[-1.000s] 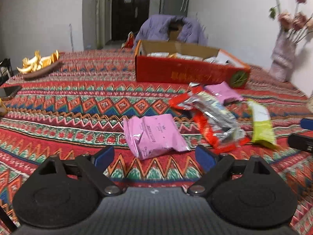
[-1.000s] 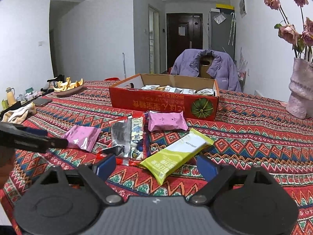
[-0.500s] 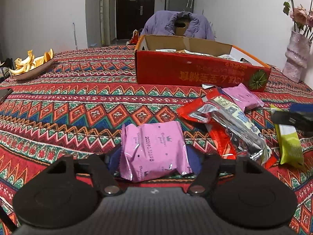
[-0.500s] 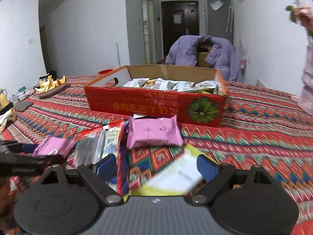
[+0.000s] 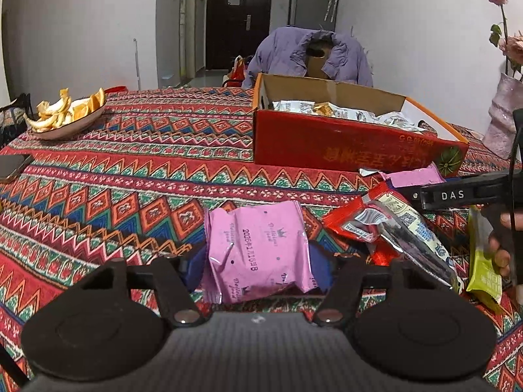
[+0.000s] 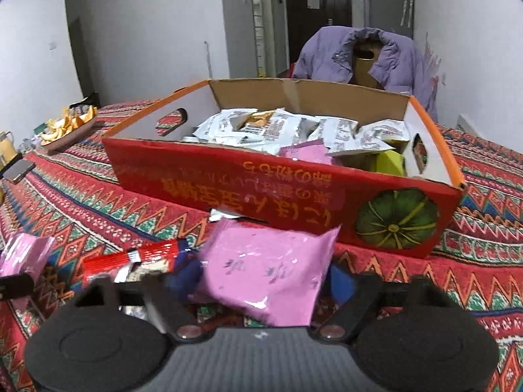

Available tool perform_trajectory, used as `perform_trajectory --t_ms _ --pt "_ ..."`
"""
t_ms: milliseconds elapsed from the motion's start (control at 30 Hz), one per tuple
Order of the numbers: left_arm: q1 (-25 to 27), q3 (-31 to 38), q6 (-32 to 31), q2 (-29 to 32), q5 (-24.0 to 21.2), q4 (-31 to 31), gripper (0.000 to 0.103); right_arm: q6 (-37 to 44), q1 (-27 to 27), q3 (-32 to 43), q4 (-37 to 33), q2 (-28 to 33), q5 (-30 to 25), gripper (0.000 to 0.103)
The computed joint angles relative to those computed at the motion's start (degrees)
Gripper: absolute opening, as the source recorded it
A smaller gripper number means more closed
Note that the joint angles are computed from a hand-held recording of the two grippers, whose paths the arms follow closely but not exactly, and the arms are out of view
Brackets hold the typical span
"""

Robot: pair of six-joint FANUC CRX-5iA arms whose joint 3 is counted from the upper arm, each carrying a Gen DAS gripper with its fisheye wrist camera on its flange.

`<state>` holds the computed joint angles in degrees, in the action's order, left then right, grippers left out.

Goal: Organize snacks
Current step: 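Carry both pink packets over the box and open both grippers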

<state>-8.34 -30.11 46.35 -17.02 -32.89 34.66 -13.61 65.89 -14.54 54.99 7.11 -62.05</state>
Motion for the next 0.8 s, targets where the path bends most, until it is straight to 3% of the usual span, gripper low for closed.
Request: perform_trajectory --t_ms 233,500,800 --pt "-0.3 -1.6 -5.1 -1.6 -0.2 4.5 0.065 -3.8 3.7 -1.1 1.7 -1.2 -5.7 0.071" --pt "0.9 -5.5 -8.3 -8.1 -2.0 7.9 0.065 -11.9 15.8 -1.0 4.9 -2.6 -18.6 0.071" --pt "0.3 -9.0 -10.4 -14.5 -4.6 10.4 0.065 -15.7 24.6 0.0 4.7 -2.2 -25.8 0.071"
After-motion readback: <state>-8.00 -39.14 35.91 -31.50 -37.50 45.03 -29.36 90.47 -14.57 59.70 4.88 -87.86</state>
